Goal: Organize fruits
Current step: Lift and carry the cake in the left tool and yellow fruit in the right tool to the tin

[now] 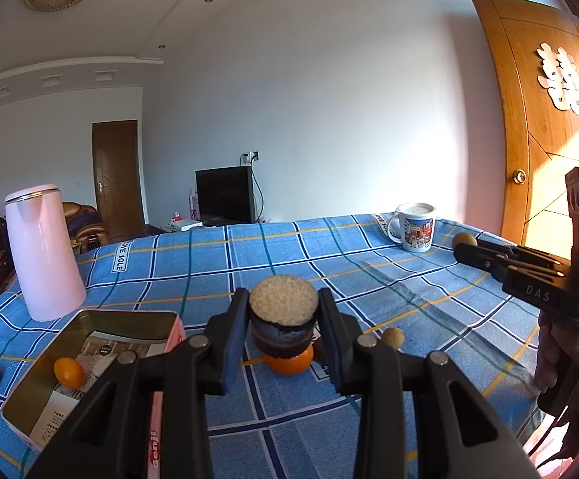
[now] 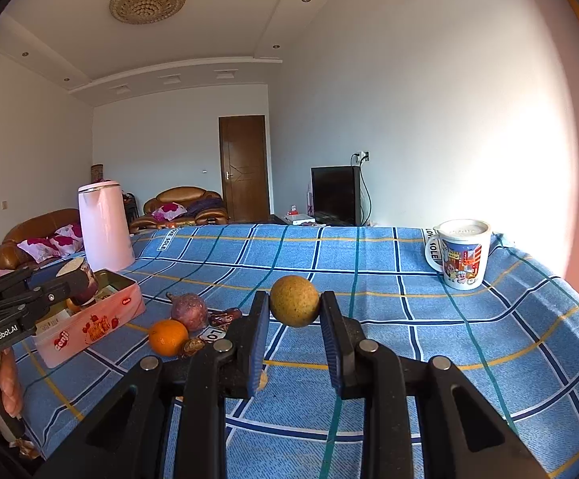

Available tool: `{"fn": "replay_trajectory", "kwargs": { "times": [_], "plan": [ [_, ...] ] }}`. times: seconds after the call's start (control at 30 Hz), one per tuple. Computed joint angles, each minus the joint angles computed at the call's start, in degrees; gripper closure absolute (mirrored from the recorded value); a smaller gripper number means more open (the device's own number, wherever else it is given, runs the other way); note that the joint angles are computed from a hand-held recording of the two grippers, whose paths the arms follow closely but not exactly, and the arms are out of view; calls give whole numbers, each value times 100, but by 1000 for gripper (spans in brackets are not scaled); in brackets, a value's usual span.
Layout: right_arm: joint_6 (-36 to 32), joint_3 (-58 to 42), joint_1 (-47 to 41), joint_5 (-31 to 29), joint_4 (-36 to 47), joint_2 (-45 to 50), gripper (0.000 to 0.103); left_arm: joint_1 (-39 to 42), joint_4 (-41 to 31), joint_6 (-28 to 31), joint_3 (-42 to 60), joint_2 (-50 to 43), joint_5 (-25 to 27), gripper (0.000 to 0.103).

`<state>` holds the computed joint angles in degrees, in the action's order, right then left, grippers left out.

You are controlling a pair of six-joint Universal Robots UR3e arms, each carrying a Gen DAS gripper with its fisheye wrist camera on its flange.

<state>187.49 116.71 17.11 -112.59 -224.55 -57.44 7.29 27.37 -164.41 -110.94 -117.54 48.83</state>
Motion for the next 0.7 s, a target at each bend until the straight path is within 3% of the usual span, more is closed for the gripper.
{"fn": "replay_trajectory", "kwargs": {
  "times": [0.4, 0.7],
  "plan": [
    [-78, -738, 331, 90, 458, 130, 76, 308, -144, -97, 9, 79, -77, 67],
    [-206, -1809, 589, 270, 1267, 494, 76, 648, -308, -213, 113, 35, -153, 67]
  ]
}}
